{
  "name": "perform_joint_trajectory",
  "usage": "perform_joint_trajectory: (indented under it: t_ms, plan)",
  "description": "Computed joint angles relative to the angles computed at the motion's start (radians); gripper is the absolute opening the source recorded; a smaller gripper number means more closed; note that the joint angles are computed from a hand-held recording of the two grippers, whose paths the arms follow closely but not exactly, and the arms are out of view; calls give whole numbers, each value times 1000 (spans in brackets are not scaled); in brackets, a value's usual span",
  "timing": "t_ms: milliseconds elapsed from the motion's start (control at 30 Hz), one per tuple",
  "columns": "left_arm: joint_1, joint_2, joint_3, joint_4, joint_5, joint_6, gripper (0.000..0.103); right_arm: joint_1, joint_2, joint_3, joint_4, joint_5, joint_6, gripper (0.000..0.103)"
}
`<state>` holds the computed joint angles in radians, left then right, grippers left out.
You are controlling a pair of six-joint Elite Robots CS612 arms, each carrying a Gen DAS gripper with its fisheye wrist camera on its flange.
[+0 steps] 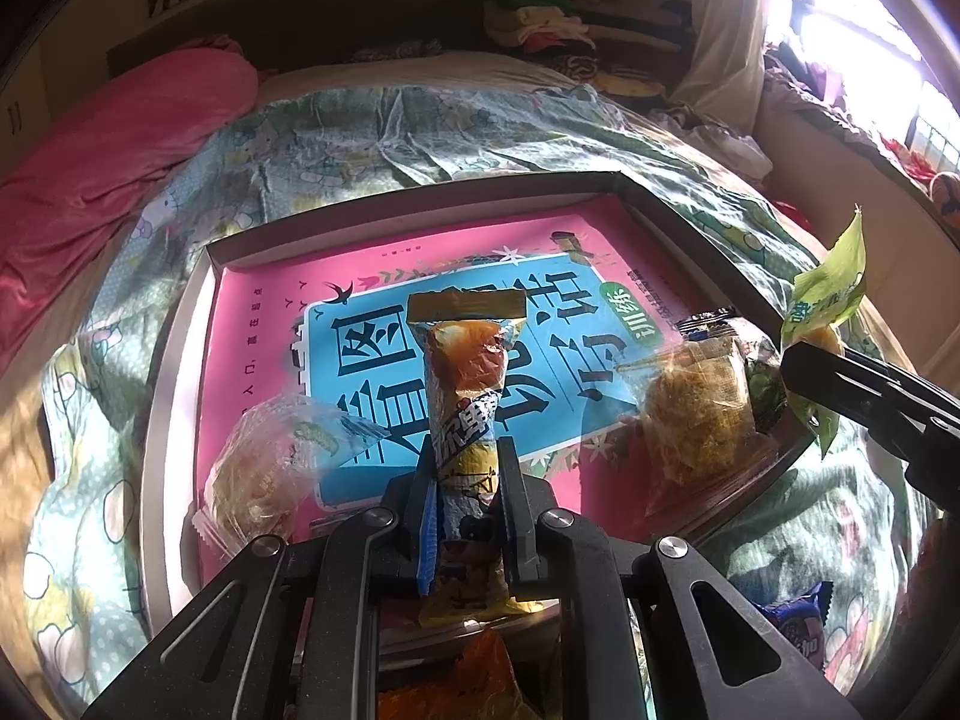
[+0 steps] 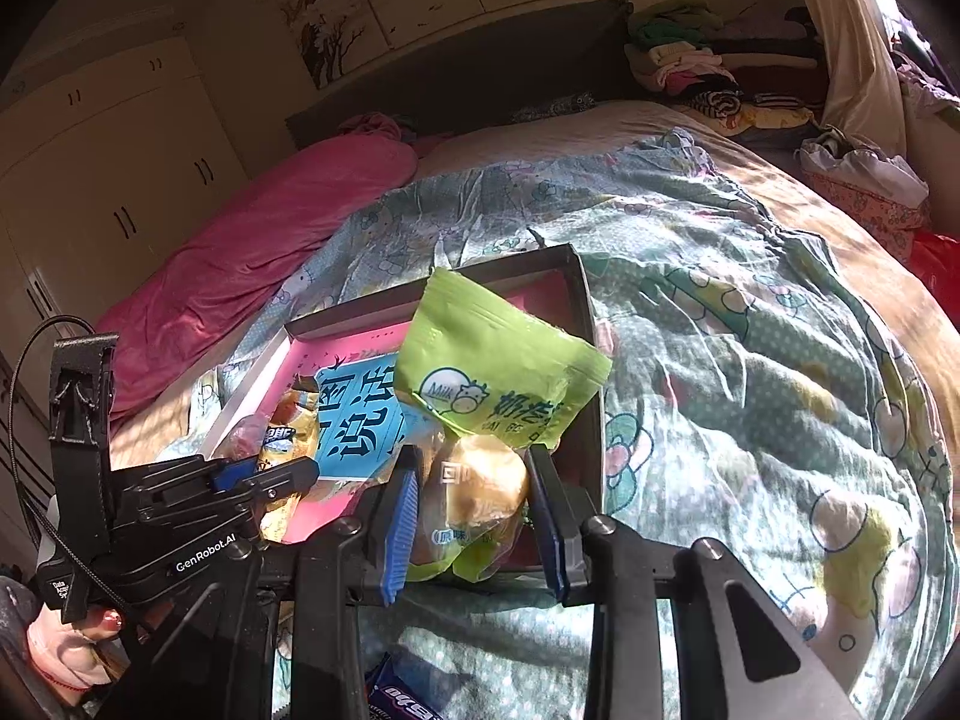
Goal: Organize snacks
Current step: 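Carry the snack bar over the tray with the left tool while the right carries the green bag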
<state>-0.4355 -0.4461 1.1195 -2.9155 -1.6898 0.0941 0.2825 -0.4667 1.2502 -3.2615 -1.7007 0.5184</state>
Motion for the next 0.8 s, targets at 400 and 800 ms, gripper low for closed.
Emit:
perform_joint_trajectory:
  t_ms: [400, 800]
  plan:
    - [1, 0, 0, 5, 5, 0, 17, -7, -1, 11, 3, -11, 57, 36]
    - [1, -1, 0, 6, 4, 0, 17, -4, 5, -3, 25, 17, 44, 36]
